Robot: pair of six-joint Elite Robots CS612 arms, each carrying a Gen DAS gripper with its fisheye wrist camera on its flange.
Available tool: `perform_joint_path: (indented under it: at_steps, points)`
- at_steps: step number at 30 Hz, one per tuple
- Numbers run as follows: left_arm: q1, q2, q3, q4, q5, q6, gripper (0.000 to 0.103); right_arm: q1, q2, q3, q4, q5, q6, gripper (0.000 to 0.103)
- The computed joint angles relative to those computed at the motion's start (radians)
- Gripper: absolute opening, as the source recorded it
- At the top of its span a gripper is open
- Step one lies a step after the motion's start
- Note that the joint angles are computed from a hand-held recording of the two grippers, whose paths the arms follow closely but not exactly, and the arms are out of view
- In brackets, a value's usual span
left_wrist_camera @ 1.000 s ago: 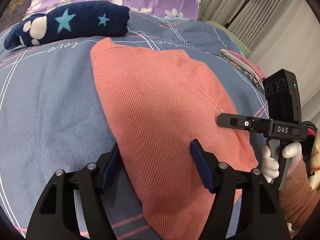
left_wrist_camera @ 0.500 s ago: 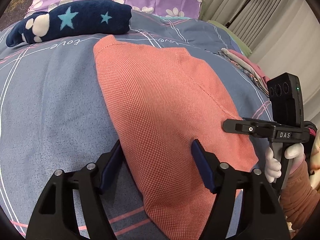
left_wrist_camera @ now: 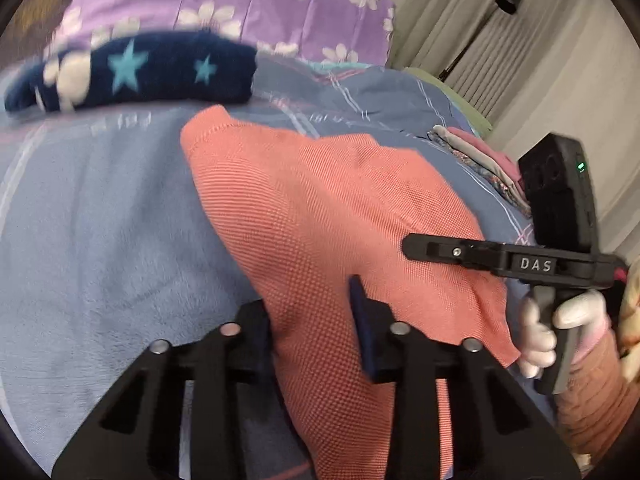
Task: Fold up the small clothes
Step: 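Lift the folded coral shirt with the right tool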
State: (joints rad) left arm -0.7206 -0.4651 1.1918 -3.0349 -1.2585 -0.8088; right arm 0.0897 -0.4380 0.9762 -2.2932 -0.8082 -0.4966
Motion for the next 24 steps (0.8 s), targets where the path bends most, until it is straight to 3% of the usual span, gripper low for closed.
perform_joint_path:
  at_steps: [6, 12, 17, 24]
  points:
    - [-0.029, -0.030, -0.026, 0.001, 0.087, 0.105, 0.030, -0.024, -0.092, 0.165, -0.297, 0.061, 0.014, 0.021]
    - [-0.043, -0.020, -0.150, 0.040, 0.143, 0.269, 0.030, -0.059, -0.138, 0.199, -0.475, 0.095, 0.079, 0.021]
    - [-0.042, 0.030, -0.314, 0.086, 0.159, 0.399, 0.030, -0.078, -0.145, 0.164, -0.580, 0.072, 0.124, 0.021]
    - [-0.010, 0.157, -0.634, 0.205, 0.121, 0.444, 0.030, -0.092, -0.078, -0.028, -0.613, 0.045, 0.236, 0.021]
